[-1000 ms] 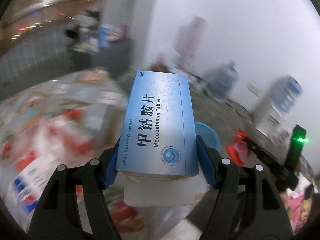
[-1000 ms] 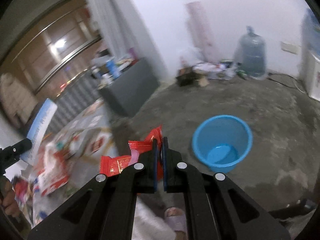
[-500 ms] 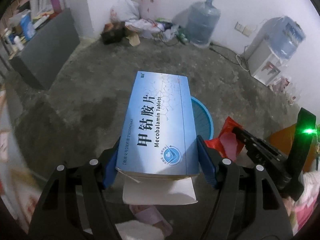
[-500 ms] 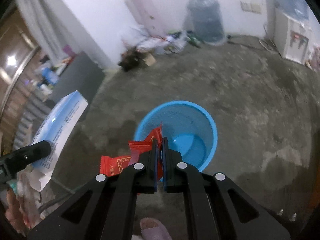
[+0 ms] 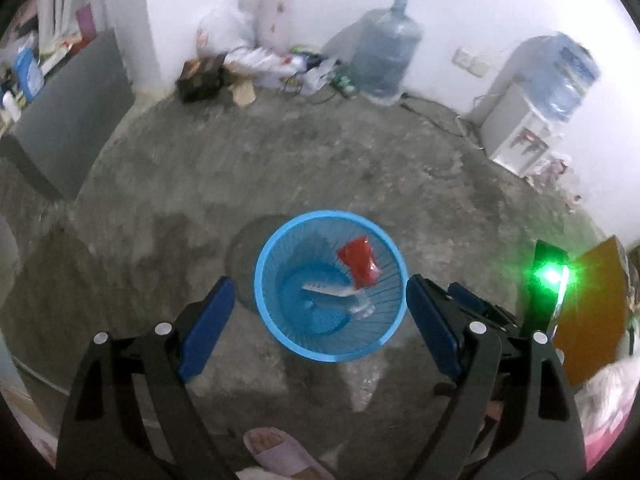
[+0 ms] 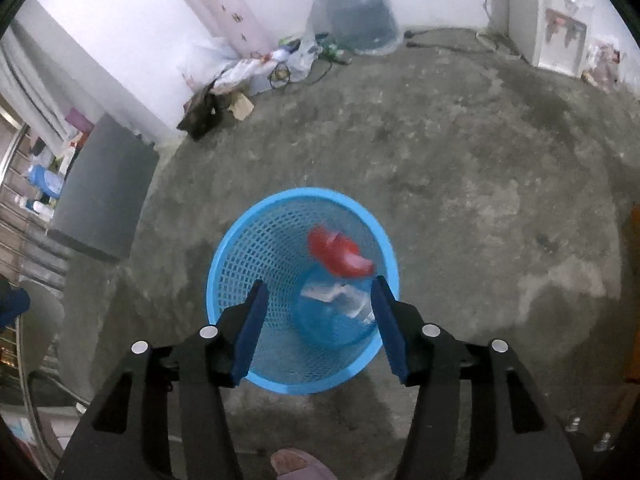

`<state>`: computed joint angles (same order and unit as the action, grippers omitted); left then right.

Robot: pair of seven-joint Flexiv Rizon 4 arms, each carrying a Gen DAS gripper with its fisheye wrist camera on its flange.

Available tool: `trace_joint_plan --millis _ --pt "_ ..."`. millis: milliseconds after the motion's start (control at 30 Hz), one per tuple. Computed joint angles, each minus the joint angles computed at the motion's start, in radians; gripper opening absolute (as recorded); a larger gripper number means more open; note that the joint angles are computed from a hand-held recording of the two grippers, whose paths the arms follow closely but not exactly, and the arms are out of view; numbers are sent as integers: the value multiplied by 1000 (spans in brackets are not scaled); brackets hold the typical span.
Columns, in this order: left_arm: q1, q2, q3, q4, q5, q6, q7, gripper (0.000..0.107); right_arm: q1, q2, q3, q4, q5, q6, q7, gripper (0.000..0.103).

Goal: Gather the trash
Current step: 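Return both tools to the table toward the Pepsi bottle and plastic cup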

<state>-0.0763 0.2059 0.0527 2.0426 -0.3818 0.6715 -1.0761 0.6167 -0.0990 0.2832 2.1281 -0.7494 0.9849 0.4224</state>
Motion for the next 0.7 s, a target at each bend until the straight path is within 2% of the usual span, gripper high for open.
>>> trace_joint_plan --millis 67,133,267,500,600,700 --pt "-9 41 22 8 -47 -15 46 83 8 25 8 -10 -13 -40 -8 55" --pt "-13 79 45 13 -92 -41 84 83 23 54 26 -37 -35 -116 -24 66" --pt "-3 167 101 5 -168 -133 134 83 58 77 62 -119 -85 -246 -84 78" --pt "74 322 202 -66 -146 -317 172 84 170 49 112 -304 -172 -483 -187 96" --pt "125 379 284 -109 -144 -419 183 87 241 18 123 -386 -230 -589 -226 96" --pt "184 431 352 -129 -128 -456 208 89 323 -29 125 -473 -268 -696 -268 96"
